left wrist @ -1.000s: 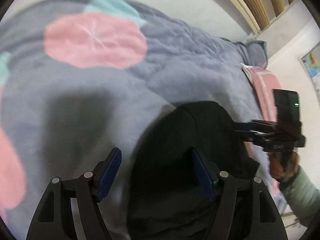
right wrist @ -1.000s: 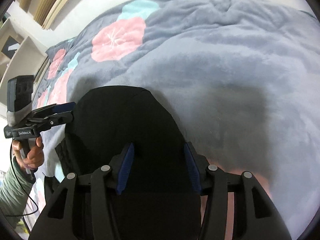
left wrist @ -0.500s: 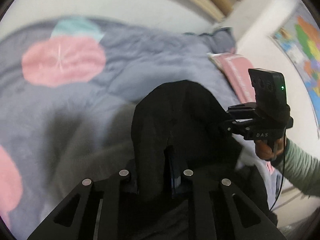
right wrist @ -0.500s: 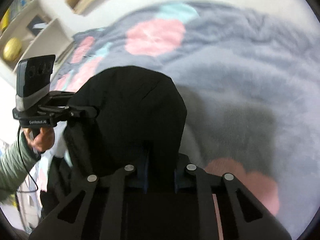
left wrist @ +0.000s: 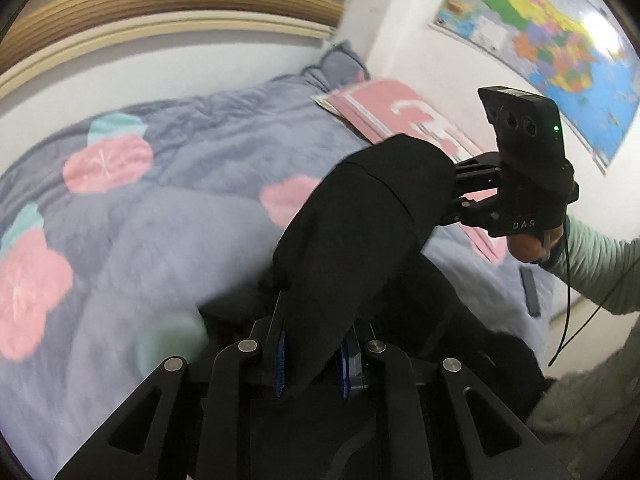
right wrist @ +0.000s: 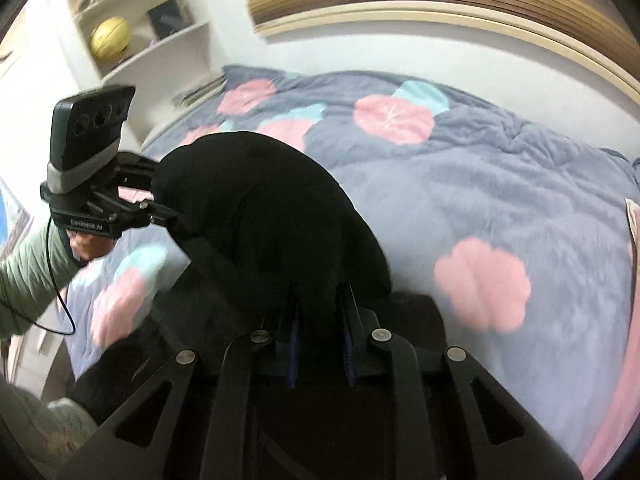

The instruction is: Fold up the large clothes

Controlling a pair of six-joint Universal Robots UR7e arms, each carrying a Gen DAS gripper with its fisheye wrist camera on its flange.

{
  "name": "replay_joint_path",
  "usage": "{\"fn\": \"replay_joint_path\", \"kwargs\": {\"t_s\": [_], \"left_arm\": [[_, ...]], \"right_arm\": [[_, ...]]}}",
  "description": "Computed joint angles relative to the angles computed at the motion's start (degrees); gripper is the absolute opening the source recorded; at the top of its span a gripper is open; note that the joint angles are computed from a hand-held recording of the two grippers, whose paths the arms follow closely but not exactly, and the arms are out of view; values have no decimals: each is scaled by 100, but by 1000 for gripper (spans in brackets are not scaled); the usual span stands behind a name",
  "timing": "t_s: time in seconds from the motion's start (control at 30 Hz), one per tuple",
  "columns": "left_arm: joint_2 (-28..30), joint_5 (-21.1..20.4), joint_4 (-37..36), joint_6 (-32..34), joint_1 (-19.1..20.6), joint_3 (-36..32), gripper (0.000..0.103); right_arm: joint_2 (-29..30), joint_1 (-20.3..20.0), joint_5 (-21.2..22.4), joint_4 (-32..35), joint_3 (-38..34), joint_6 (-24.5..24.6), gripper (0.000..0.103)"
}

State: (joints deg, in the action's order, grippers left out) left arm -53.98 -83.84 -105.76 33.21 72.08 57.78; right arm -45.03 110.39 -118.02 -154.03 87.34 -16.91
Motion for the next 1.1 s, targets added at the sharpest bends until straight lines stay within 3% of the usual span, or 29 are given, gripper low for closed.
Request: {"fn": "replay_joint_path", "kwargs": {"t_s": [0.17, 0.3, 0.4, 0.53, 0.6, 0.7, 0.83, 0.9, 0.97, 1.1], "left_arm": [[-880, -52, -146, -383, 21, 1385, 20], [-1289, 235, -403, -992, 161, 2350, 24], [-1333, 743, -529, -1581, 275, 2846, 26], [-1632, 1065, -692, -1716, 172, 3299, 26], [-1850, 999, -617, -1630, 105, 3316, 32], [-2143, 713, -301, -1478, 66, 3160, 38], [-2335, 621, -425, -1359, -50, 2992, 38], [-2275, 320, -715, -1463, -47, 2807, 40], [-2124, 100, -1002, -1669, -46, 2646, 47], [-1552, 264, -1250, -2207, -8, 2347, 47]], "right_arm": [[-204, 230, -169, -87, 964, 573, 20], [-143, 211, -304, -167, 1451, 1096, 22], [-85, 136, -390, 47, 1562, 1554, 29], [-290, 188, -434, 485, 1658, 1963, 30], [-553, 281, -468, 540, 1757, 2075, 33], [-849, 485, -594, 462, 1773, 2192, 54], [-728, 598, -663, 178, 1276, 2028, 55], [-464, 565, -637, 28, 957, 2055, 55], [-153, 510, -675, 61, 647, 2210, 55], [375, 202, -605, 385, 330, 2775, 55]]}}
